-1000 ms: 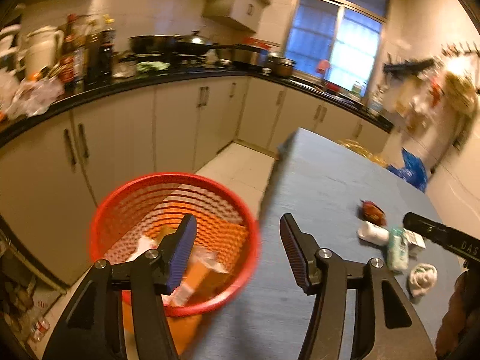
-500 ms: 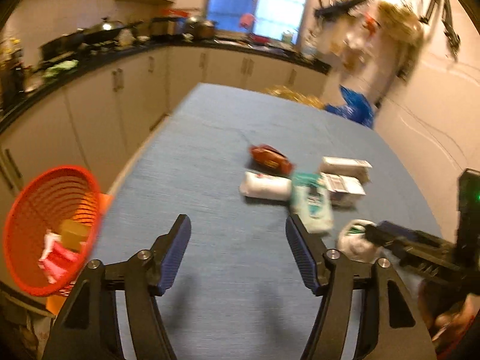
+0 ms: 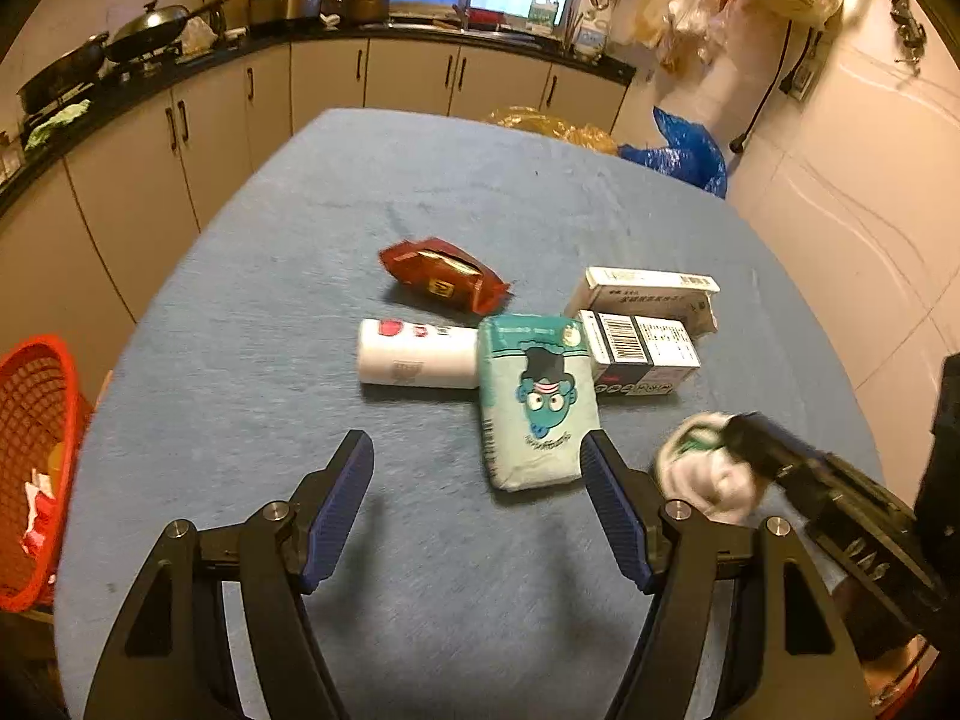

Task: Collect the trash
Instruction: 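Grasp the white cloth with the right gripper while the left gripper grasps the teal tissue pack, then lift the teal tissue pack with the left gripper while the right gripper holds the white cloth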

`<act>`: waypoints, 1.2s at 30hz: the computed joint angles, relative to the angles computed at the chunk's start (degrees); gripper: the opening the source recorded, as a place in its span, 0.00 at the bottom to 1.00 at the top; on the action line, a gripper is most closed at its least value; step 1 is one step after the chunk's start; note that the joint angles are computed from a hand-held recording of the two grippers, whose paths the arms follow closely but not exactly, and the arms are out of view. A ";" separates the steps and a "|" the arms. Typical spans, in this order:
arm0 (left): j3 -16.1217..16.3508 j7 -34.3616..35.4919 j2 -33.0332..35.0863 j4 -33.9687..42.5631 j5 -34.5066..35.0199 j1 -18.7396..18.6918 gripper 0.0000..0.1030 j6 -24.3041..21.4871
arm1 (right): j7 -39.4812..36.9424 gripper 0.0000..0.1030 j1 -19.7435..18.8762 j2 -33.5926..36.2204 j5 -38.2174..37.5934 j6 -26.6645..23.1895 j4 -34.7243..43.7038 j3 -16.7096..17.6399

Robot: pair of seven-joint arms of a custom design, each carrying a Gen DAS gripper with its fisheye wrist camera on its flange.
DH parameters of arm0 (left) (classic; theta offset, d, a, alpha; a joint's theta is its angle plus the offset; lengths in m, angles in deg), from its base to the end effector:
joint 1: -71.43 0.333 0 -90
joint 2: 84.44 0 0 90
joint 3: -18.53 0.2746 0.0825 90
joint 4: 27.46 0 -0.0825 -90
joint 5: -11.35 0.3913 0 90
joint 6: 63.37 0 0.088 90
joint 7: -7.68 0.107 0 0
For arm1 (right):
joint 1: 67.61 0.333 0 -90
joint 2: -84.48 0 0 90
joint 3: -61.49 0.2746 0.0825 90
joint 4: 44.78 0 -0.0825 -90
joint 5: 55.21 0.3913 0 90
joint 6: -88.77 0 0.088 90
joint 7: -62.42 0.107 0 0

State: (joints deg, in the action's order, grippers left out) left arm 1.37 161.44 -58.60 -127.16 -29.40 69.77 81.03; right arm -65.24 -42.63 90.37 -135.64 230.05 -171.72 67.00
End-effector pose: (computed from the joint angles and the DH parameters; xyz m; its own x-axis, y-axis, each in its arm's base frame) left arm 0.6482 -0.1959 0.3205 -0.7886 -0.5873 0.1822 -0.5580 0.5589 -0.6134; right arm 0.4774 0.2832 0.2985 -0.5756 -0.7269 -0.3745 -0.3433 0.6305 -0.6961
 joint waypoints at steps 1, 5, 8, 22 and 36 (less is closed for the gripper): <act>0.21 -0.94 0.37 0.34 0.86 -0.62 0.68 -0.18 | 1.53 0.25 0.18 -0.66 -0.62 -0.87 -0.72 0.04; 0.05 -2.46 1.21 0.56 3.36 -2.44 0.68 0.91 | 3.23 0.25 0.37 -1.37 -0.88 -2.92 -1.48 0.53; -0.05 -3.46 1.96 0.06 5.38 -4.21 0.65 4.58 | 4.03 0.25 0.16 -1.50 -1.19 -2.60 -1.58 0.62; -3.70 2.86 0.46 -2.92 -1.14 0.90 0.20 8.46 | -9.95 0.31 0.21 2.82 6.03 -1.75 3.35 0.08; -3.32 14.30 -2.81 -5.70 -12.99 3.49 0.14 7.39 | -24.01 0.47 3.44 7.07 17.77 -8.99 8.92 -1.18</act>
